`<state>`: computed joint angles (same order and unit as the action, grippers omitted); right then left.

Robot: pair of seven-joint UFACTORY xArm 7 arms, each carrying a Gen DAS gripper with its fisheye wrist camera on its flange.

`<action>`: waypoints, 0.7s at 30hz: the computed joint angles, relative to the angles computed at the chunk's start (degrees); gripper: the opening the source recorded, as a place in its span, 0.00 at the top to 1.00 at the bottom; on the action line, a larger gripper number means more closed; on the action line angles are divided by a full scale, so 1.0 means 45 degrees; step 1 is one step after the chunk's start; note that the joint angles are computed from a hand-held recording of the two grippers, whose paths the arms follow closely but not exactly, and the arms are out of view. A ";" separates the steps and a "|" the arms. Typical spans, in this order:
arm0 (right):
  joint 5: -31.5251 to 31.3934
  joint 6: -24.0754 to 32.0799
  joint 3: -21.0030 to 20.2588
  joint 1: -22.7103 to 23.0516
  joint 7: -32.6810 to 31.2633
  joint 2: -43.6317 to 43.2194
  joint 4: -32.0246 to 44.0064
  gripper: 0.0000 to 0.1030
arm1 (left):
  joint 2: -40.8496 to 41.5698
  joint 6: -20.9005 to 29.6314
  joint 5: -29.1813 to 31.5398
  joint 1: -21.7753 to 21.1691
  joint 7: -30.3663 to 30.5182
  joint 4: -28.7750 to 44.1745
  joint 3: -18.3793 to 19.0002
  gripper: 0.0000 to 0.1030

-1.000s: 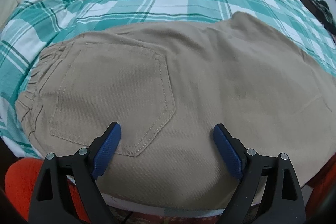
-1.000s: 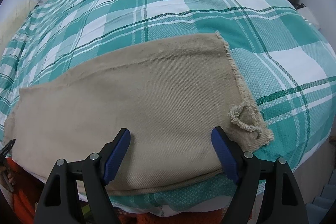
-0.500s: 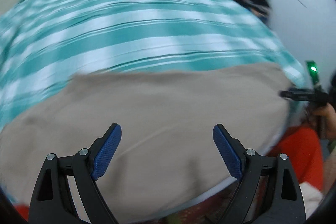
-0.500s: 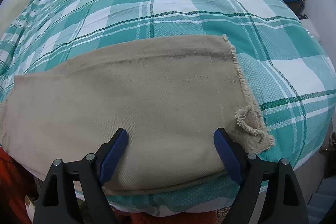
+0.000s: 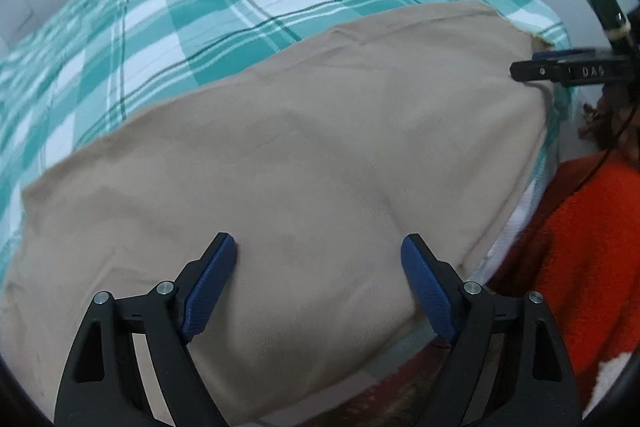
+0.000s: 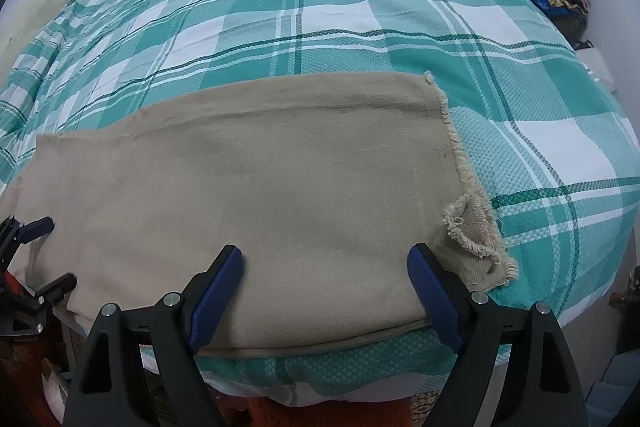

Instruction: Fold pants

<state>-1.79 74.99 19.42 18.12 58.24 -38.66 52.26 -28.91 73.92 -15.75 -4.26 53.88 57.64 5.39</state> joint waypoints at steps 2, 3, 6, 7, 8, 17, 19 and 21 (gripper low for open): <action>-0.0064 -0.0092 0.0033 -0.0025 0.0097 -0.0131 -0.0033 0.18 | -0.0188 -0.0087 0.0061 -0.0018 -0.0018 -0.0172 -0.0100 0.15; -0.0080 -0.0299 0.0045 -0.0063 0.0277 -0.0380 -0.0177 0.18 | -0.0373 -0.0245 0.0106 -0.0039 0.0046 -0.0380 -0.0140 0.14; -0.0340 -0.1143 0.0383 -0.0480 0.1584 -0.1949 -0.0923 0.18 | -0.0673 -0.0623 0.0168 -0.0136 0.0141 -0.0797 -0.0180 0.14; -0.0492 -0.1316 0.0608 -0.0690 0.2141 -0.2577 -0.1147 0.18 | -0.0611 -0.0576 0.0142 -0.0163 0.0139 -0.0760 -0.0120 0.13; -0.0612 -0.1653 0.0808 -0.0916 0.2969 -0.3737 -0.1647 0.18 | -0.0508 -0.0459 0.0086 -0.0179 0.0106 -0.0658 -0.0052 0.13; 0.1901 -0.2745 0.0484 -0.1005 0.6639 -0.9322 -0.4673 0.18 | -0.0642 -0.0803 -0.0080 -0.0190 -0.0047 -0.0985 -0.0025 0.09; 0.2584 -0.3790 0.0443 -0.0875 0.6992 -0.9580 -0.5347 0.20 | -0.0578 -0.0725 -0.0094 -0.0216 -0.0007 -0.0920 0.0027 0.09; 0.3038 -0.4954 0.0481 -0.0769 0.7302 -0.9720 -0.6032 0.23 | -0.0537 -0.0669 -0.0082 -0.0210 -0.0005 -0.0870 0.0032 0.09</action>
